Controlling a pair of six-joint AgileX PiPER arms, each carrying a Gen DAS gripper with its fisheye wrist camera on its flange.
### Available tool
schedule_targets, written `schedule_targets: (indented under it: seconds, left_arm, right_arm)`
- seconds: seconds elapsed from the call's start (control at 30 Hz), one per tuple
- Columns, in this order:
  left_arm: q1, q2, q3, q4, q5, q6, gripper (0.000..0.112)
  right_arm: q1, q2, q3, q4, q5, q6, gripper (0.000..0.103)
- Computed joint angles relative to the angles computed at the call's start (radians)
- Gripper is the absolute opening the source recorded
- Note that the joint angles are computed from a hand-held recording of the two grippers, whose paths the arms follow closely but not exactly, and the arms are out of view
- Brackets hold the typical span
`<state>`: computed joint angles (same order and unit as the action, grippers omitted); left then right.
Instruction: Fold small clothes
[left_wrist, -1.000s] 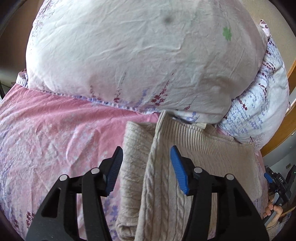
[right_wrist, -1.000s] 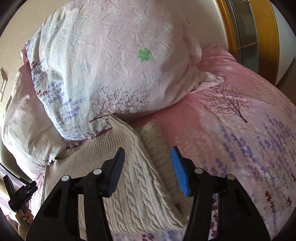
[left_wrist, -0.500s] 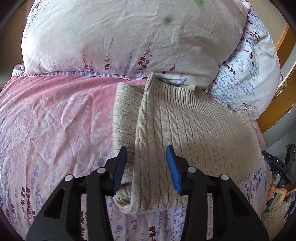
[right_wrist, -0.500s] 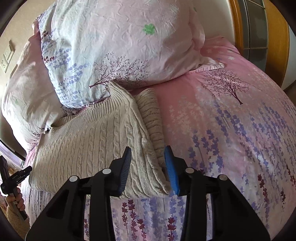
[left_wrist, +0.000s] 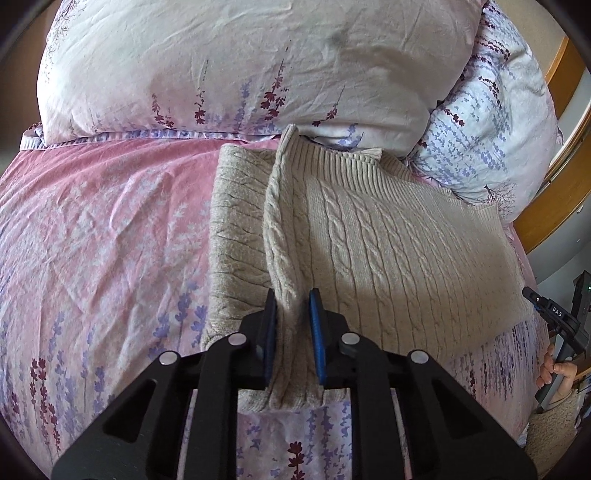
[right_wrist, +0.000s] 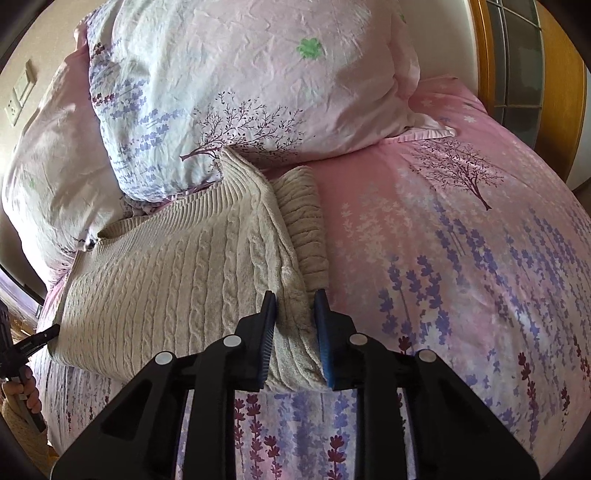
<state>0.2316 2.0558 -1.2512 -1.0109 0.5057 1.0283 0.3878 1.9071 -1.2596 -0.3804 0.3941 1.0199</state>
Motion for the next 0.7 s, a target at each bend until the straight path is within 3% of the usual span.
schedule_targets:
  seconds: [0.1,0.17,0.23,0.53,0.7]
  left_arm:
    - [0.0,0.005,-0.008,0.011,0.001,-0.024,0.021]
    - [-0.001,0.004,-0.007,0.009,-0.001,-0.018,0.019]
    - [0.004,-0.002,0.002,-0.01,0.0,0.007,0.007]
    - [0.13,-0.037,0.012,-0.116,0.18,0.132,0.007]
    - [0.142,0.004,-0.003,-0.087,0.191,0.125,0.007]
  right_arm:
    - [0.006,0.011,-0.023,-0.005,0.029,-0.007,0.024]
    - [0.007,-0.003,-0.003,-0.028,-0.004,0.009,0.012]
    - [0.008,-0.021,0.017,-0.034,-0.028,0.02,0.011]
    - [0.003,-0.161,0.161,-0.056,-0.169,0.125,0.01]
    - [-0.001,-0.11,0.136,-0.008,-0.089,0.097,0.01]
